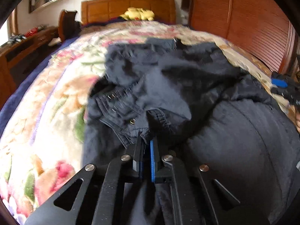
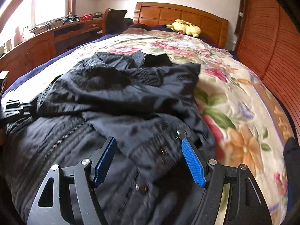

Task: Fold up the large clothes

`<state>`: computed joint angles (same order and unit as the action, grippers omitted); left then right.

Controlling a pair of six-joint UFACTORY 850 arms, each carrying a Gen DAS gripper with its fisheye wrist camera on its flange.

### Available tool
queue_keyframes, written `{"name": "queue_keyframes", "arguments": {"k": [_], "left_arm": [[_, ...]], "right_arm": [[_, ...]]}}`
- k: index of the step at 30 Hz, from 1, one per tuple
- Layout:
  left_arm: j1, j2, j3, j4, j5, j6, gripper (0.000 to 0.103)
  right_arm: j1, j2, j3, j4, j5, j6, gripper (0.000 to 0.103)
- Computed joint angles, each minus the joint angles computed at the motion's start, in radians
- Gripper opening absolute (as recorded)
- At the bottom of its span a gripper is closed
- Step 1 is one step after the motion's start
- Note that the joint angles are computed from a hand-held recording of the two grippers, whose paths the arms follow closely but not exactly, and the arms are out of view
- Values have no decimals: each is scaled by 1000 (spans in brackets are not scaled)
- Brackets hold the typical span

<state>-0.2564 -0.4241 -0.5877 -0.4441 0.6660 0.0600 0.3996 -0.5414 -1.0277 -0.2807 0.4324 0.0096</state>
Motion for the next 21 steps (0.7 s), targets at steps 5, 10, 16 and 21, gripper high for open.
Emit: {"name": "queue_keyframes", "arguments": {"k": [5, 10, 16, 21], "left_arm": [[-34, 78, 48, -172, 68, 95, 5], [-61, 90, 59, -243, 48, 155, 10], [-110, 132, 128, -265, 114, 120, 34], [-145, 176, 193, -247, 165, 53, 87]], "right_arm": [[-14, 72, 87, 2, 30, -4, 74], [-34, 118, 159, -32, 74, 39, 74], [-38, 150, 221, 3, 101, 1, 74], [-38, 160, 249, 43, 96, -36, 74]]}}
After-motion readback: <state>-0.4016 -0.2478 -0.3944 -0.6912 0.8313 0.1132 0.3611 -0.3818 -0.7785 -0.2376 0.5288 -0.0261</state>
